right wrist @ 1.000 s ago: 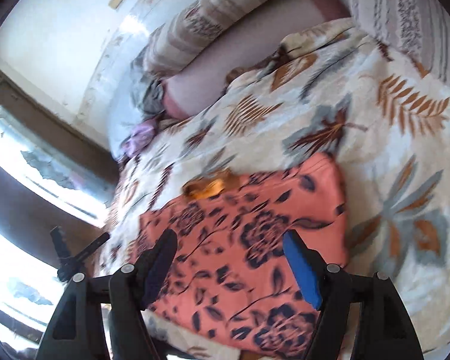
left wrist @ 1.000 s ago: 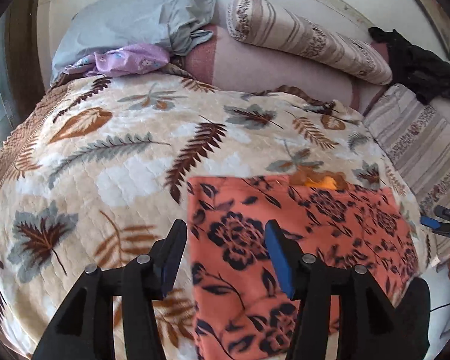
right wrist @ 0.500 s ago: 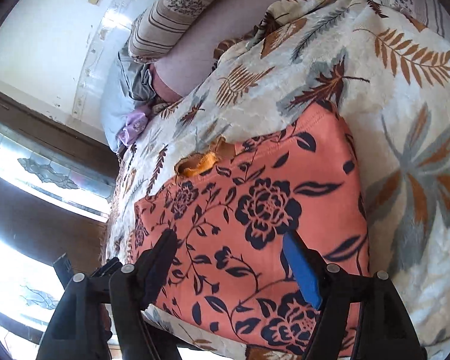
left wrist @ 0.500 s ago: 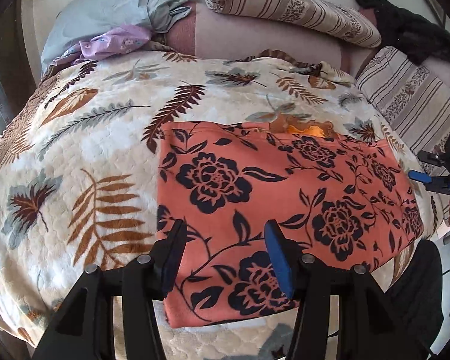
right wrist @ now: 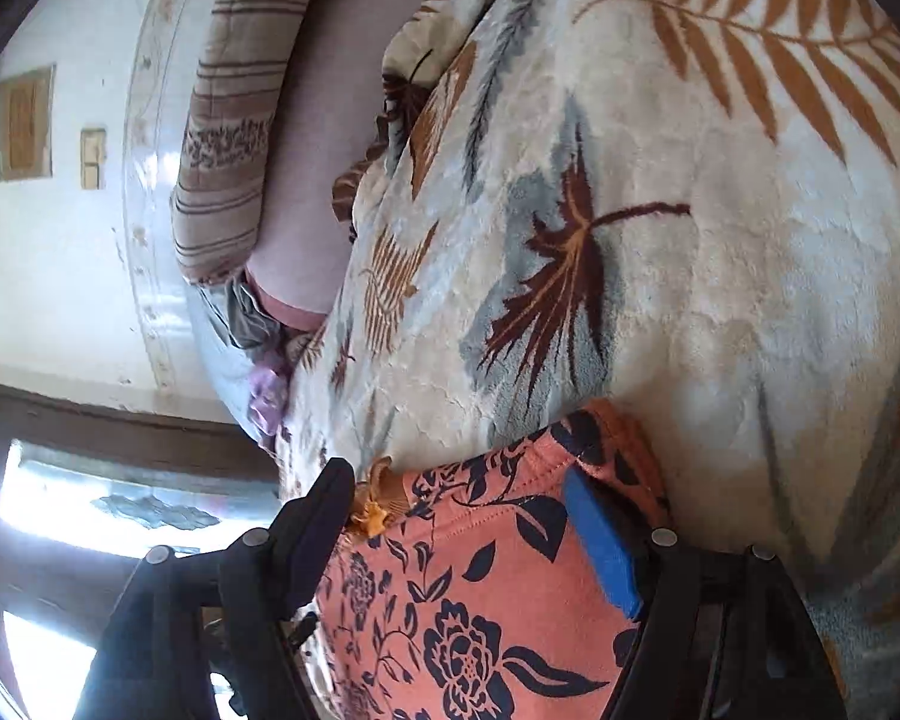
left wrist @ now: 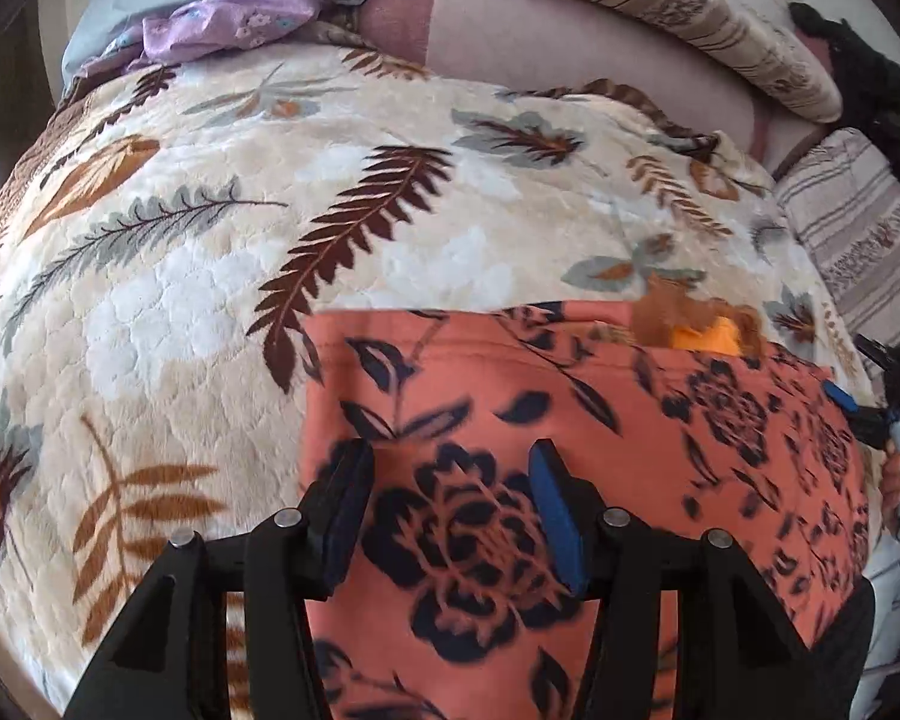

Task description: Fold small clothes

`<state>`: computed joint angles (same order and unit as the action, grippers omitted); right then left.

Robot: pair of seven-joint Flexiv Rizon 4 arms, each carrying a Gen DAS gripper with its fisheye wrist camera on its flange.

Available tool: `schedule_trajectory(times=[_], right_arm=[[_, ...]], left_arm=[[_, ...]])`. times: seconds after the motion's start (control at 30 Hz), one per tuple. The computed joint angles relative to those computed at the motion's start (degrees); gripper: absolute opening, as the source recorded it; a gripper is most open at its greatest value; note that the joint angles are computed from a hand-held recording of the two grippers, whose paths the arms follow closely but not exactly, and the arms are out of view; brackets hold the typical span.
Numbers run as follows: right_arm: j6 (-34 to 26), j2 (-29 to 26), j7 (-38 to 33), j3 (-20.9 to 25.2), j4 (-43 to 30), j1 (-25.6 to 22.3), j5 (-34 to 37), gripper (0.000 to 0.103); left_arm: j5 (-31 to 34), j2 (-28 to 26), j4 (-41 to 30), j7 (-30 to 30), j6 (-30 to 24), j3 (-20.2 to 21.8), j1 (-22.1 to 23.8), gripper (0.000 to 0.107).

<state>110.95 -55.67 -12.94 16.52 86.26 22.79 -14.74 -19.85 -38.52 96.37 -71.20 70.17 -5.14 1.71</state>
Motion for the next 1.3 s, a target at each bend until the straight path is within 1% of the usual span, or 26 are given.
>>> schedule_trajectory(times=[0.03, 0.1, 0.17, 0.23, 0.3, 0.33, 0.4, 0.43, 0.5, 0.57, 0.63, 0.7, 0.73, 0.8, 0.83, 0.9, 1.0, 1.03, 1.1, 1.13, 1.17, 1.2, 1.23, 1.27, 1.3], right_arm=[[-0.55, 0.3, -0.62, -0.62, 0.07, 0.44, -0.55, 0.076], [-0.93, 0.39, -1.42, -1.14, 0.01, 0.84, -0.77, 0.075], [-0.09, 0.06, -1.31, -1.17, -0.11, 1.08, 0.17, 0.074], [0.04, -0.05, -1.24, -1.22, -0.17, 1.13, 0.45, 0.074], [-1.98, 0.7, -1.11, -1.94, -0.23, 1.75, 0.68, 0.074], [-3.34, 1.9, -1.04, -2.79, 0.68, 2.37, 1.36, 0.074], [-7.76, 5.33, -0.51, -6.37, 2.19, 5.58, 3.56, 0.076], [-8.56, 6.93, -1.11, -7.84, 3.17, 7.04, 3.99, 0.076], [-8.06, 9.82, -3.13, -9.3, 5.42, 9.19, 4.3, 0.077], [-6.1, 12.73, -4.35, -10.68, 8.64, 11.96, 5.93, 0.077], [-4.39, 14.51, -5.76, -8.09, 11.35, 12.02, 6.24, 0.078], [-2.95, 16.0, -6.04, -7.2, 14.29, 13.8, 7.89, 0.079], [-1.84, 16.05, -6.06, -5.69, 15.43, 13.86, 8.3, 0.081], [1.05, 15.27, -5.2, -2.59, 17.26, 13.84, 9.37, 0.081], [2.27, 14.85, -4.4, -1.92, 17.97, 14.53, 10.38, 0.081], [5.48, 14.33, -2.92, -3.35, 19.24, 18.61, 14.68, 0.081], [11.26, 12.45, -0.91, -5.36, 19.12, 24.84, 22.63, 0.081], [11.66, 12.01, -0.42, -6.13, 18.73, 26.54, 24.98, 0.081], [10.98, 11.6, 0.0, -8.25, 18.2, 29.63, 29.18, 0.081], [10.5, 11.54, 0.33, -10.13, 17.69, 31.81, 32.45, 0.081], [11.53, 11.21, 0.6, -11.22, 17.52, 33.21, 35.1, 0.081], [12.17, 10.99, 0.5, -12.8, 17.3, 34.87, 38.13, 0.081], [11.51, 11.29, -0.03, -15.46, 17.24, 37.34, 42.3, 0.081], [10.93, 11.21, -0.46, -18.24, 16.5, 39.52, 46.24, 0.081], [12.47, 10.69, -0.66, -19.38, 16.18, 40.51, 49.0, 0.081]], left_arm=[[0.27, -1.87, -2.4, -1.32, -1.06, 1.17, -0.52, 0.055], [-0.18, -3.89, -5.0, -1.3, -0.52, 0.51, 0.16, 0.055], [0.72, -4.37, -6.97, -2.64, -1.87, 1.81, -0.6, 0.055], [0.23, -4.39, -7.26, -3.17, -2.9, 1.22, 0.12, 0.055], [-0.29, -4.26, -7.29, -3.85, -3.51, 0.98, 0.58, 0.055], [0.25, -4.01, -7.5, -5.07, -4.05, 2.02, -0.05, 0.055], [3.21, -3.25, -8.09, -9.82, -4.97, 5.63, -2.14, 0.055], [2.56, -2.2, -6.71, -9.91, -3.91, 5.22, -1.73, 0.055], [0.13, 0.55, -2.32, -7.67, -0.12, 1.25, 1.33, 0.055], [-1.72, 3.77, 2.68, -4.75, 3.46, -1.62, 3.41, 0.055], [-4.32, 7.11, 8.34, -0.78, 6.41, -5.2, 5.76, 0.058], [-6.86, 10.36, 13.82, 3.52, 7.93, -8.09, 7.41, 0.06], [-8.02, 11.7, 16.23, 5.37, 8.64, -9.08, 7.69, 0.06], [-10.97, 14.42, 21.05, 9.56, 9.58, -11.48, 8.39, 0.061], [-12.6, 15.41, 23.03, 11.42, 10.22, -12.61, 8.46, 0.061], [-15.58, 16.61, 25.77, 13.95, 11.75, -14.14, 7.77, 0.061], [-21.52, 16.91, 28.0, 18.04, 13.62, -17.91, 7.28, 0.062], [-21.93, 16.55, 27.84, 18.13, 14.04, -17.59, 5.92, 0.063], [-20.6, 15.39, 26.34, 16.97, 13.86, -15.52, 2.72, 0.063], [-20.6, 14.89, 25.81, 17.0, 14.35, -15.73, 2.07, 0.063], [-20.7, 14.39, 25.43, 16.92, 15.47, -16.2, 1.58, 0.062], [-20.97, 13.89, 25.25, 16.99, 16.91, -17.37, 1.7, 0.063], [-20.97, 13.3, 25.04, 17.09, 18.24, -18.59, 1.99, 0.063], [-19.7, 12.58, 24.31, 16.1, 18.48, -17.93, 1.15, 0.063], [-17.59, 11.84, 23.23, 14.24, 17.99, -15.41, -0.9, 0.063]])
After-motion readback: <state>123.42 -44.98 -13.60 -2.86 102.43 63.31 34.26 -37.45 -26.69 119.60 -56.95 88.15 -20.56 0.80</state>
